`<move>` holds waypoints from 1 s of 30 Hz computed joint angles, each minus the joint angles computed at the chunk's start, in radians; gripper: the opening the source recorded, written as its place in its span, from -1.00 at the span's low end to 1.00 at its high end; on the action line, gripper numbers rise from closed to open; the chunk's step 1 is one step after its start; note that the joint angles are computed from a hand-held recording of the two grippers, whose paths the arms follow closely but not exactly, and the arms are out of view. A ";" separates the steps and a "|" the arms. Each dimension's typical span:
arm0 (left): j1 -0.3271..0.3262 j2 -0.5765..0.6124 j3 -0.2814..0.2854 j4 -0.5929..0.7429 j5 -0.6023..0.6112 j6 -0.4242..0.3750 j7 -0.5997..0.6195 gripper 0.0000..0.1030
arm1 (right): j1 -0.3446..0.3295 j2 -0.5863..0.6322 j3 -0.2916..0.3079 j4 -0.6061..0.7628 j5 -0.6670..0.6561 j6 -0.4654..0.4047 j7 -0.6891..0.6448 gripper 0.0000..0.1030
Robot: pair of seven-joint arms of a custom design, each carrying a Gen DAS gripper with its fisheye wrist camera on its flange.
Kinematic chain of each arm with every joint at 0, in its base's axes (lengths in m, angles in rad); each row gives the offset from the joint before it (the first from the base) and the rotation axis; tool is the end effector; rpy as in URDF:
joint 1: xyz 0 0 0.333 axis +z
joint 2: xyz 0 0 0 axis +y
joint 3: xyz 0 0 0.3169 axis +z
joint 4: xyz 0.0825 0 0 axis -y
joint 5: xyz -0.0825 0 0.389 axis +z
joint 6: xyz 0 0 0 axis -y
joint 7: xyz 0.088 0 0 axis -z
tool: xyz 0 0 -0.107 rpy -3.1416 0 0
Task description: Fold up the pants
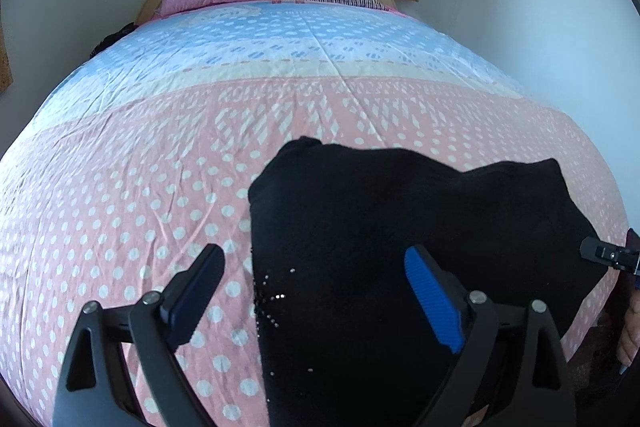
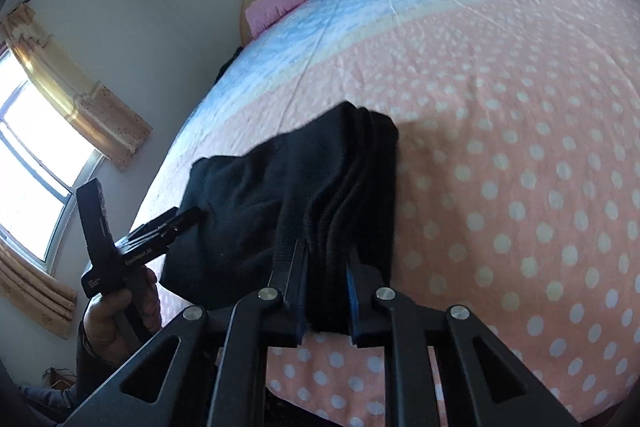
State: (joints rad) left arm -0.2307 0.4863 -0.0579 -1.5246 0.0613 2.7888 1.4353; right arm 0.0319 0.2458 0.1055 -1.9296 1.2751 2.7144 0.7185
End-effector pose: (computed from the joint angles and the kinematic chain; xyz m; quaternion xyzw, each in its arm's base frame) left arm 0.7166 -0.2066 0.4695 -0.5912 0.7115 -0.3138 0.2139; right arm 0.6391 0.0501 0.3995 -0.6047 0.6611 -0.0277 0.4433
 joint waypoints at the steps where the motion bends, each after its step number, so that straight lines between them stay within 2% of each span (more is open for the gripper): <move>1: -0.003 0.002 0.004 0.000 0.005 -0.002 -0.002 0.83 | -0.002 -0.002 -0.001 0.000 0.001 -0.001 -0.002 -0.68; 4: 0.011 0.004 -0.008 0.000 -0.014 -0.006 0.006 0.85 | 0.009 -0.015 -0.010 -0.009 -0.043 0.035 0.034 -0.58; 7: -0.006 -0.004 0.027 0.000 0.017 0.014 -0.025 0.85 | 0.033 -0.029 -0.012 -0.031 -0.135 0.143 0.103 -0.37; 8: -0.013 -0.004 0.043 0.004 0.033 0.024 -0.042 0.85 | 0.043 -0.033 -0.008 -0.038 -0.161 0.203 0.122 -0.36; 10: -0.015 0.004 0.061 0.027 0.052 0.026 -0.070 0.89 | 0.034 -0.033 0.033 -0.031 -0.142 0.299 0.060 -0.36; 12: -0.009 0.028 0.063 0.071 0.060 0.015 -0.076 0.89 | -0.005 -0.018 0.085 0.022 -0.050 0.266 -0.073 -0.36; 13: -0.015 0.045 0.072 0.098 0.073 0.009 -0.086 0.90 | -0.011 -0.005 0.091 0.053 -0.026 0.226 -0.109 -0.36; 15: -0.014 0.099 0.069 0.188 0.084 -0.055 -0.078 0.91 | -0.020 0.037 0.095 0.124 0.029 0.140 -0.185 -0.35; 17: -0.008 0.143 0.058 0.257 0.084 -0.093 -0.068 0.91 | 0.008 0.096 0.069 0.193 -0.043 0.112 -0.108 -0.32; 18: -0.006 0.161 0.052 0.288 0.082 -0.114 -0.063 0.91 | 0.032 0.128 0.047 0.220 -0.124 0.129 -0.017 -0.32; 19: -0.006 0.172 0.050 0.305 0.082 -0.122 -0.063 0.91 | 0.076 0.154 -0.003 0.239 -0.216 0.151 0.097 -0.32; 20: -0.007 0.182 0.052 0.321 0.085 -0.128 -0.066 0.92 | 0.088 0.172 -0.023 0.243 -0.294 0.160 0.203 -0.32; 21: -0.014 0.197 0.060 0.342 0.093 -0.139 -0.075 0.96 | 0.065 0.190 -0.015 0.259 -0.301 0.128 0.240 -0.32; 22: -0.023 0.212 0.071 0.365 0.105 -0.163 -0.089 0.97 | 0.022 0.186 0.029 0.251 -0.251 0.123 0.206 -0.32; 24: -0.017 0.241 0.063 0.409 0.100 -0.211 -0.097 0.98 | -0.006 0.187 0.058 0.249 -0.254 0.130 0.199 -0.33; 27: -0.008 0.253 0.052 0.420 0.090 -0.217 -0.109 0.98 | -0.039 0.184 0.104 0.234 -0.264 0.165 0.176 -0.33; 30: -0.015 0.212 0.061 0.357 0.109 -0.174 -0.126 0.98 | -0.078 0.176 0.157 0.216 -0.248 0.188 0.136 -0.33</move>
State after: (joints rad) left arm -0.2456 0.6981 0.0029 -1.1675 0.1706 2.6147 1.3093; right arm -0.0466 0.4215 0.2620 -1.7132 1.0275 2.9026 0.8542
